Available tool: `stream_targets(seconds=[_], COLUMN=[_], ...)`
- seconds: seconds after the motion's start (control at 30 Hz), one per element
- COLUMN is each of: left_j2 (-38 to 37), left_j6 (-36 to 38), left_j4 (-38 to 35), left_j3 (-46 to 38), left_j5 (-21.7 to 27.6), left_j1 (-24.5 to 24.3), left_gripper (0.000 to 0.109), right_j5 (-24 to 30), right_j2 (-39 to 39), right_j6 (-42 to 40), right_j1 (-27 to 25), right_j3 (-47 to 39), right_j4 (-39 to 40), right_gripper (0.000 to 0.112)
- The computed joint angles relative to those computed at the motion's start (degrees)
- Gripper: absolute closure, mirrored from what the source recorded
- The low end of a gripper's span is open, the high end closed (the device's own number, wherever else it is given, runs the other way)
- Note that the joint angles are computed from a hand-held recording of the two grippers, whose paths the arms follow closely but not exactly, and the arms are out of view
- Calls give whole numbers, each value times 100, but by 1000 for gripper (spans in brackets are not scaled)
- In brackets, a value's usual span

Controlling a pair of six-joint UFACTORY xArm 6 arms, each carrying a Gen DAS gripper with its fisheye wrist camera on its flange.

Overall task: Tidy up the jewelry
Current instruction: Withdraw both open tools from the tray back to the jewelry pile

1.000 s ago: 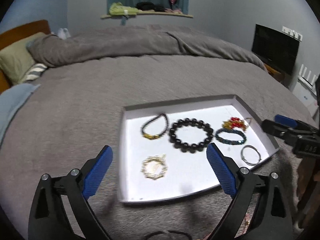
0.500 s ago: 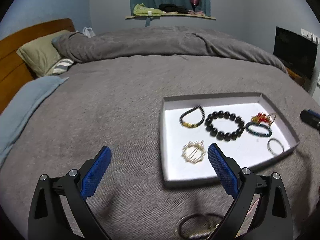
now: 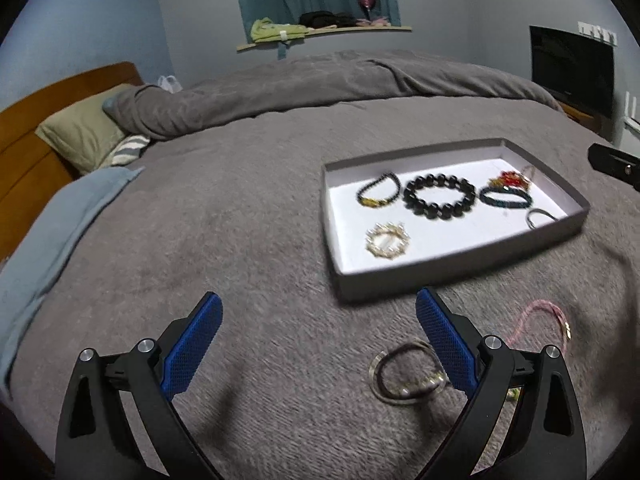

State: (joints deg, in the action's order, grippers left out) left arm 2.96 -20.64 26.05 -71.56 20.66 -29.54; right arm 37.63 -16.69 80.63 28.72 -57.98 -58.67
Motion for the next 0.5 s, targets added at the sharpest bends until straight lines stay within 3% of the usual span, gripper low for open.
stream_targets(seconds=[0.17, 0.37, 0.5], left_j2=[-30, -189, -230], left_j6=[22, 456, 511], left_j4=[-21, -592, -583], left_j3=[189, 527, 646], left_j5=[-220, -684, -836], left_j1=[-58, -97, -129], left_gripper=[12, 12, 12], right_j5=[412, 442, 408], right_j2=[-136, -317, -374], right_j6=[189, 405, 598], right_j1=[373, 636, 669], right_j3=[240, 547, 614], right_j4=[-415, -715, -937], right_gripper=[14, 14, 14])
